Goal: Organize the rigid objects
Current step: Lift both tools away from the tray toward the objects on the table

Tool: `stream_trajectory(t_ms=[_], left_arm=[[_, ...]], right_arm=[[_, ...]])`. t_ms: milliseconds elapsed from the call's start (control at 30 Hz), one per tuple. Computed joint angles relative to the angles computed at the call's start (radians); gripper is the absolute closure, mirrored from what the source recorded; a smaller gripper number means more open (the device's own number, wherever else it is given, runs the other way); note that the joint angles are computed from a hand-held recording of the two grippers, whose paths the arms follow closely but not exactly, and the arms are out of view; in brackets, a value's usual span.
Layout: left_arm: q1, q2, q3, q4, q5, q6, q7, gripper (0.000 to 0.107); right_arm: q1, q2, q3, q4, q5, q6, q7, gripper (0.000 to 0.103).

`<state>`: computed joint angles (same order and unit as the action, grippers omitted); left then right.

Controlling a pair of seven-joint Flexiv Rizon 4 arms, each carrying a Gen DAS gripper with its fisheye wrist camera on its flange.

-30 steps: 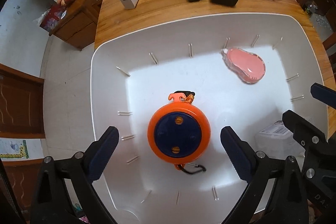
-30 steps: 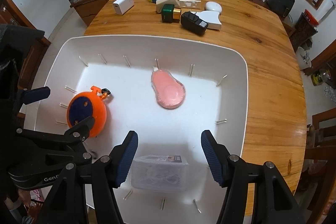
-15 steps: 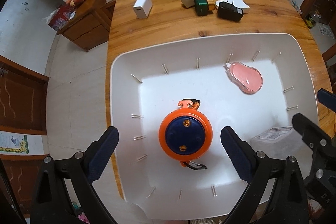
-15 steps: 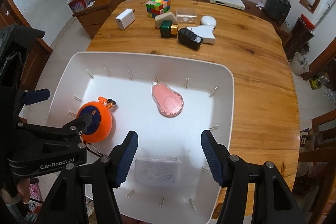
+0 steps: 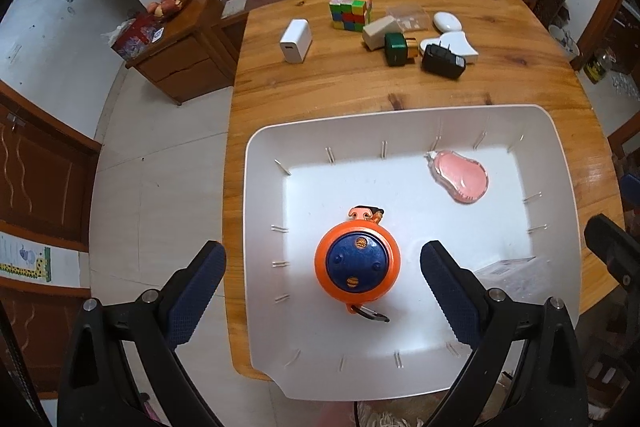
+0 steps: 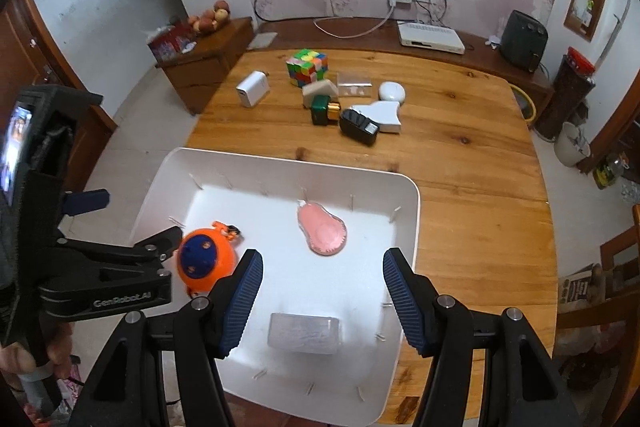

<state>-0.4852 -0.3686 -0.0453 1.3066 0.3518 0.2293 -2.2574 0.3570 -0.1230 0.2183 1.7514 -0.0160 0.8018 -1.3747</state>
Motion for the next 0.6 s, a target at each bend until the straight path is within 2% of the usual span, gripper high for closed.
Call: stream_trajectory(t_ms=[67,133,600], left_arm=[[-0.004,0.005,0.001,-0.001,0.005,0.000,-0.011,0.009],[-0.008,0.011,0.001,-0.001,0.012,-0.001,-0.023,0.009],[-0.029,0.052,-0.005,-0.032,0.085,-0.031,-0.110,0.009]], right_arm=[[-0.005,0.007,0.002,-0.004,0.024,-0.001,-0.016,0.031],[-0.010,0.019,0.004,0.000,0.042,0.014,-0.034,0.029],[-0.020,0.055,-0.001,-0.011,0.123,0.009,-0.142,0.028]])
